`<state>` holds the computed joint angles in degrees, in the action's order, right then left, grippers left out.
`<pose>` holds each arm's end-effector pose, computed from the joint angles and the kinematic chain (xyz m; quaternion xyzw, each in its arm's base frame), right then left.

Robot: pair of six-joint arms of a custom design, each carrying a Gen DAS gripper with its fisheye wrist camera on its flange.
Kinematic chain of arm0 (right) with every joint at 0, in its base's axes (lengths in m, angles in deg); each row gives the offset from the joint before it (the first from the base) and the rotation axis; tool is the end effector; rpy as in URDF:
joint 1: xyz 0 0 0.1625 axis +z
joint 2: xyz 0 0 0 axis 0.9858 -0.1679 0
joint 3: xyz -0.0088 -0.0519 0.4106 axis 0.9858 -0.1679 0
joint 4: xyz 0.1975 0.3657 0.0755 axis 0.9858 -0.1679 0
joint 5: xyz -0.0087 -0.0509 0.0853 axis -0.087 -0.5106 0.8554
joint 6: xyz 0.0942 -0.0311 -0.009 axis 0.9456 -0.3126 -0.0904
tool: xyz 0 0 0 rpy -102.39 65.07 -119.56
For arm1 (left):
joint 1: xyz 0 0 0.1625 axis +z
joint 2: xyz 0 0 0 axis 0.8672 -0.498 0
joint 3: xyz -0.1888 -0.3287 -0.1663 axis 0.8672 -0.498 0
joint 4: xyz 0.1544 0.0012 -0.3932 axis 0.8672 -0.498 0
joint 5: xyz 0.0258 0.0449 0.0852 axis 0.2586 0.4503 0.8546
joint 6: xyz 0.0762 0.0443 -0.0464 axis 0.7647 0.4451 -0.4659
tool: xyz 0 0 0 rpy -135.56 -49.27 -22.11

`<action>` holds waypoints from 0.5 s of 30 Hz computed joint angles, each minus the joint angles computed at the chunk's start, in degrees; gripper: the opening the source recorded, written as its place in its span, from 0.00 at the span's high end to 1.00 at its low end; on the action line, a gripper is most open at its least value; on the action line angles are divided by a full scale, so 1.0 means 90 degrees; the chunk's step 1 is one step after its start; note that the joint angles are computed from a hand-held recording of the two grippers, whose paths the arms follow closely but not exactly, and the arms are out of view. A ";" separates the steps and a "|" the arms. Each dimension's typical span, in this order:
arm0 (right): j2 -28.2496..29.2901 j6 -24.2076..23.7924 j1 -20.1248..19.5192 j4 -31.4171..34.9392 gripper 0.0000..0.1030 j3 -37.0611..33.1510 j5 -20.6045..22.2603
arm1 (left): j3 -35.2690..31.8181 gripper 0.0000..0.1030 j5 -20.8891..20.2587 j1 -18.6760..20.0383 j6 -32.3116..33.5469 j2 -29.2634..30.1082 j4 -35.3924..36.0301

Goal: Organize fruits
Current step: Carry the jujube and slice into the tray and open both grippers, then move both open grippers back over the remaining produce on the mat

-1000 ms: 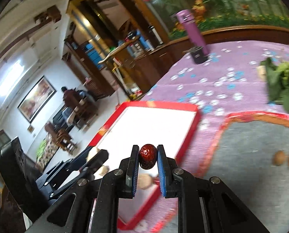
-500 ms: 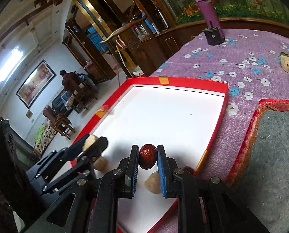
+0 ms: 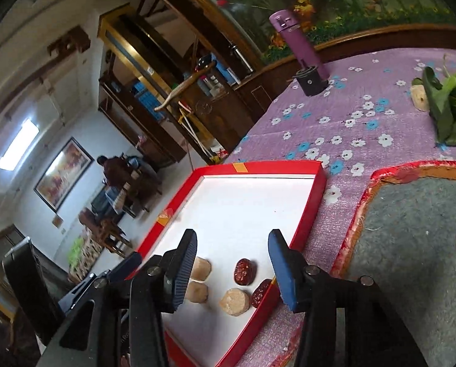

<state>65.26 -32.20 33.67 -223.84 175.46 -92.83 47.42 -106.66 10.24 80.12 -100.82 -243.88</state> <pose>0.3703 -0.5583 -0.0994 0.1330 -0.9192 0.3701 0.0203 0.0360 -0.5131 0.3188 0.2016 0.7980 -0.3932 0.4098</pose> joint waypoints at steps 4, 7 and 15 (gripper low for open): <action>-0.0294 0.0085 -0.0020 -0.0389 0.55 0.0486 0.0131 | 0.0195 0.56 0.0024 -0.0243 -0.0151 -0.0142 0.0144; -0.0683 0.0198 -0.0096 -0.0724 0.55 0.1059 0.0140 | 0.0374 0.55 -0.0157 -0.0427 -0.0380 -0.0292 0.0502; -0.2283 0.0463 -0.0545 -0.2419 0.54 0.3305 -0.0917 | 0.0803 0.55 -0.0878 -0.1116 -0.0875 -0.0375 0.1803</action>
<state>44.71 -28.04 28.76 -245.61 205.20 -101.08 54.64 -114.56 0.19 72.24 -104.20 -227.66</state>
